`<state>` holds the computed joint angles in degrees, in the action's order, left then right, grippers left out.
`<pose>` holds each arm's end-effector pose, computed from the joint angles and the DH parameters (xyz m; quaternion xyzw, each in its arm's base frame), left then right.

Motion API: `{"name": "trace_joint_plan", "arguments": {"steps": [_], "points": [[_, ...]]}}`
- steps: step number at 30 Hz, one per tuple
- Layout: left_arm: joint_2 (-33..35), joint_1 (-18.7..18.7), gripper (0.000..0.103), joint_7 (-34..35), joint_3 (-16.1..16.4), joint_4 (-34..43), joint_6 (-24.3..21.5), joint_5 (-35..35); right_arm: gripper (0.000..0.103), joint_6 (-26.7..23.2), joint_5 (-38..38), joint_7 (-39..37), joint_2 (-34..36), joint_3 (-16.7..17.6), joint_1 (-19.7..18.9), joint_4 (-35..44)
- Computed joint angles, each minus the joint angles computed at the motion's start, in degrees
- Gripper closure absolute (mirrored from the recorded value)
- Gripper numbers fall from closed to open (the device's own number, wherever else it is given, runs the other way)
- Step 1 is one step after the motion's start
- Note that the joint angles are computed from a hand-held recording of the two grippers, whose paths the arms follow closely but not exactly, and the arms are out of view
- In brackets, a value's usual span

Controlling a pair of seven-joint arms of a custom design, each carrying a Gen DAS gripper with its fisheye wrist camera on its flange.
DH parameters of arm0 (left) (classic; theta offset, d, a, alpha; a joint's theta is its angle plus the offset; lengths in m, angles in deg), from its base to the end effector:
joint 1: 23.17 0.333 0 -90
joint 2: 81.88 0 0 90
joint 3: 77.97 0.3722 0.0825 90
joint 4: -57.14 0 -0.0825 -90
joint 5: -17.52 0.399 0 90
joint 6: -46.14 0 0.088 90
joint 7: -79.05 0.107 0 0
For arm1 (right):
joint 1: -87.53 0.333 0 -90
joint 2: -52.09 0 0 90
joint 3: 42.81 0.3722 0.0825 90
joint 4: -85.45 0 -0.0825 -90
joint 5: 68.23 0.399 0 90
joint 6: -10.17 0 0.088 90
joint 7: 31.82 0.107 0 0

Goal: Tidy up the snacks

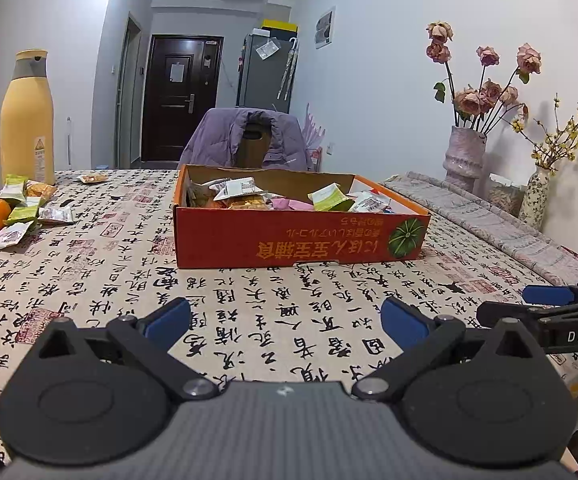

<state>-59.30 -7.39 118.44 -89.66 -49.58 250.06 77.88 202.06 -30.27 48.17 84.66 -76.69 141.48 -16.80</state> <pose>0.6719 -0.0387 0.4770 -0.5204 0.6509 -0.4703 0.2904 0.6746 0.2716 0.4531 -0.6168 0.5852 -0.3371 0.4042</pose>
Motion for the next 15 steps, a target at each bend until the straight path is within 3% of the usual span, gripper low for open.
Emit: {"name": "trace_joint_plan", "arguments": {"steps": [15], "points": [[-0.1, -0.3, 0.0, -0.3, 0.5, -0.1, 0.7, 0.7, 0.0, -0.3, -0.3, 0.1, 0.0, -0.1, 0.0, 0.0]]}}
